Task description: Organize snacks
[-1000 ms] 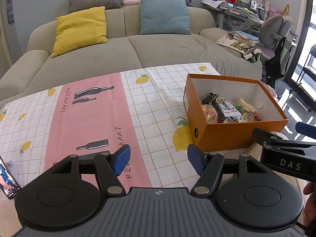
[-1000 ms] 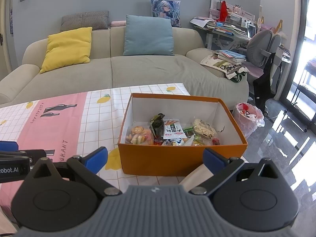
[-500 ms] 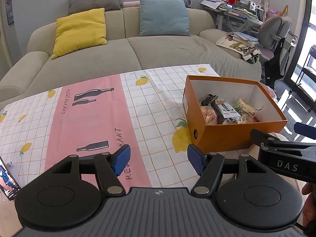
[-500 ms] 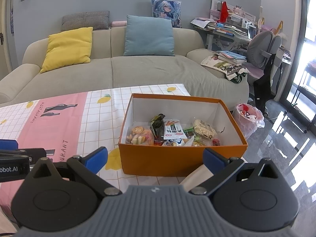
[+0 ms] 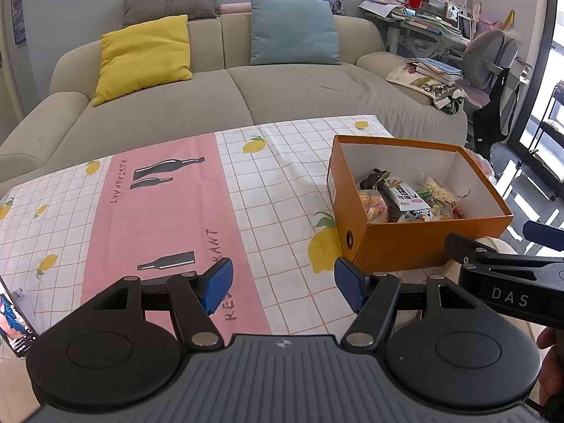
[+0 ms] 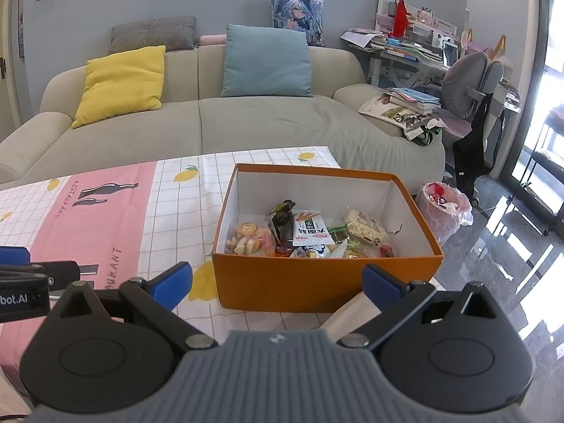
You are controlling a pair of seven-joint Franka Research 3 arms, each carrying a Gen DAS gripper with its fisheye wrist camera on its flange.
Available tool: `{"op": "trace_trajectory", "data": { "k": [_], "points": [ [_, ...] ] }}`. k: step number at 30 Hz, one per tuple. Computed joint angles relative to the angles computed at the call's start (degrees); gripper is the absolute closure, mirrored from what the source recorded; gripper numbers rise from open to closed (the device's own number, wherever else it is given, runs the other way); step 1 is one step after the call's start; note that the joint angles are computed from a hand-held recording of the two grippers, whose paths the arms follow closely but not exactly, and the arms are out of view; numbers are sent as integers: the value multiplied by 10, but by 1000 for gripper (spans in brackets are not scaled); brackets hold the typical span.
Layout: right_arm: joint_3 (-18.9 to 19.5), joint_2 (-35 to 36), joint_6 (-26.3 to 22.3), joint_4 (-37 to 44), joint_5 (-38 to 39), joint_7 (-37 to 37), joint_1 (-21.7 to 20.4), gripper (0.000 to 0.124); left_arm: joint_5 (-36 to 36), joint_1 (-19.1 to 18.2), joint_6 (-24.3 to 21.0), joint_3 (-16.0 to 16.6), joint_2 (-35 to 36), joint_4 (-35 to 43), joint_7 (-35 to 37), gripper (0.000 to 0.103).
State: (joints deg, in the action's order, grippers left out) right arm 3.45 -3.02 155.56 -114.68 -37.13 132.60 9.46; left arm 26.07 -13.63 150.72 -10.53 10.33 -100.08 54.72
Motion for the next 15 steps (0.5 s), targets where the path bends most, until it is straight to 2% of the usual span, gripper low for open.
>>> {"op": "trace_trajectory", "data": {
  "k": [15],
  "points": [
    [-2, 1, 5, -2, 11, -16, -2, 24, 0, 1, 3, 2, -1, -2, -5, 25]
  ]
}}
